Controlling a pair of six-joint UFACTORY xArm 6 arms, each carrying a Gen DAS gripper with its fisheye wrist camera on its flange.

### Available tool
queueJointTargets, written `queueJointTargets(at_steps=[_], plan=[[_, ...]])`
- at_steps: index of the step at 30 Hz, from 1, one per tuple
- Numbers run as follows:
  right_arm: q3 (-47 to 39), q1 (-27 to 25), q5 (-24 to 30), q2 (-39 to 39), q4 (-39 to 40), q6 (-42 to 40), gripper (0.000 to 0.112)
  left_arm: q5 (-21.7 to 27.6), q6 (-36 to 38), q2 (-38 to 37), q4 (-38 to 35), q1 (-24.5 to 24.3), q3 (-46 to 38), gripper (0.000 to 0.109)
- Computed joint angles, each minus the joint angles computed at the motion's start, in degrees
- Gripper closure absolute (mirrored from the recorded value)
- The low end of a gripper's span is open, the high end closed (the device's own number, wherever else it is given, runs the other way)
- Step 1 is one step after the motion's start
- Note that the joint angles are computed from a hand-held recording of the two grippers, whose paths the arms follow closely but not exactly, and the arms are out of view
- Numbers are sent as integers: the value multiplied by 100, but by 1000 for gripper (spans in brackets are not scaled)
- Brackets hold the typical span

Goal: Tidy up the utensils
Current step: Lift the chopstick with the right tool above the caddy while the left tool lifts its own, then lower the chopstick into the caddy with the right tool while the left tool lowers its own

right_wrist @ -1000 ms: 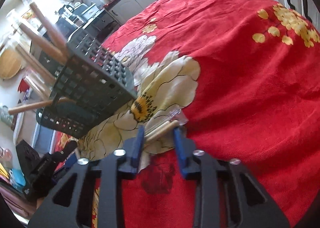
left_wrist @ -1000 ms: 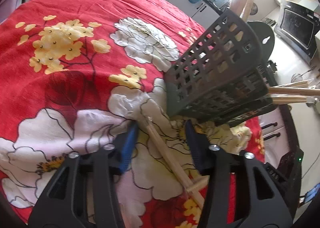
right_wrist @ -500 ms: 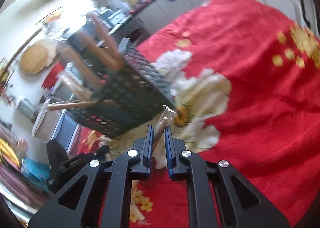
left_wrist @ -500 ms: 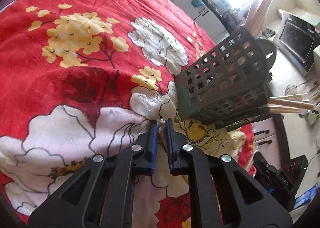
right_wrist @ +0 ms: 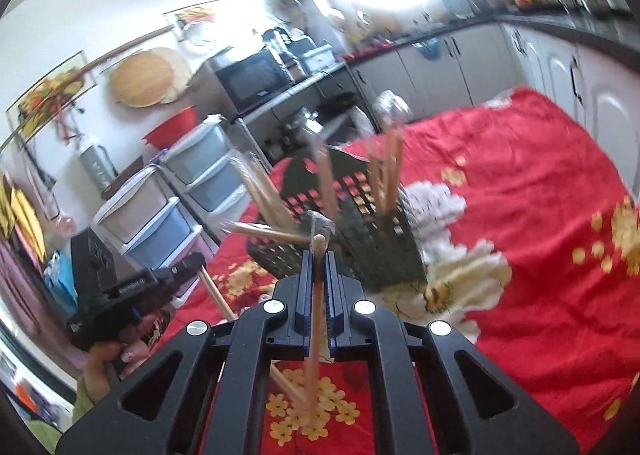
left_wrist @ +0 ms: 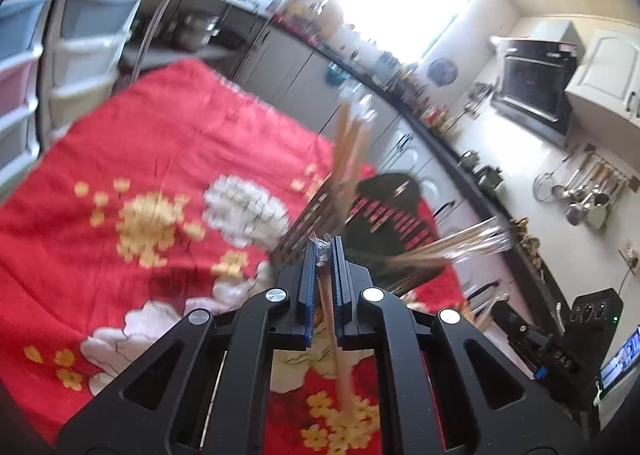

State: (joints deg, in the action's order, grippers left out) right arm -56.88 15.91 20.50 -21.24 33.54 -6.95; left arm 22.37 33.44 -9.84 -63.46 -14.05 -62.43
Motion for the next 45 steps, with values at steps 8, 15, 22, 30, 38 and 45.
queueJointTargets(at_steps=[8,15,22,30,38,45], plan=[[-328,141,-104,-68,-157,-310,107,-319,313,-183,-246,-233,-312,105],[-811,204,-444,81,-318,-494,107,-765,532,-267,-217,-401,-610,105],[-1321,228,-909,401,-942,-347,107,-1293,603,-152,-84,-616,-1016,105],[-1770,226,-1251,803,-1168,-386,107,-1564,125,188,408,-682,-1463,105],[-2046,179,-1801,1191,-1462,-222,107,-2105,-99,518,842,-875,-1818,105],[-2087,203,-2418,1513,-1516,-479,107,-2440,541,837,198,-1041,-2045,105]])
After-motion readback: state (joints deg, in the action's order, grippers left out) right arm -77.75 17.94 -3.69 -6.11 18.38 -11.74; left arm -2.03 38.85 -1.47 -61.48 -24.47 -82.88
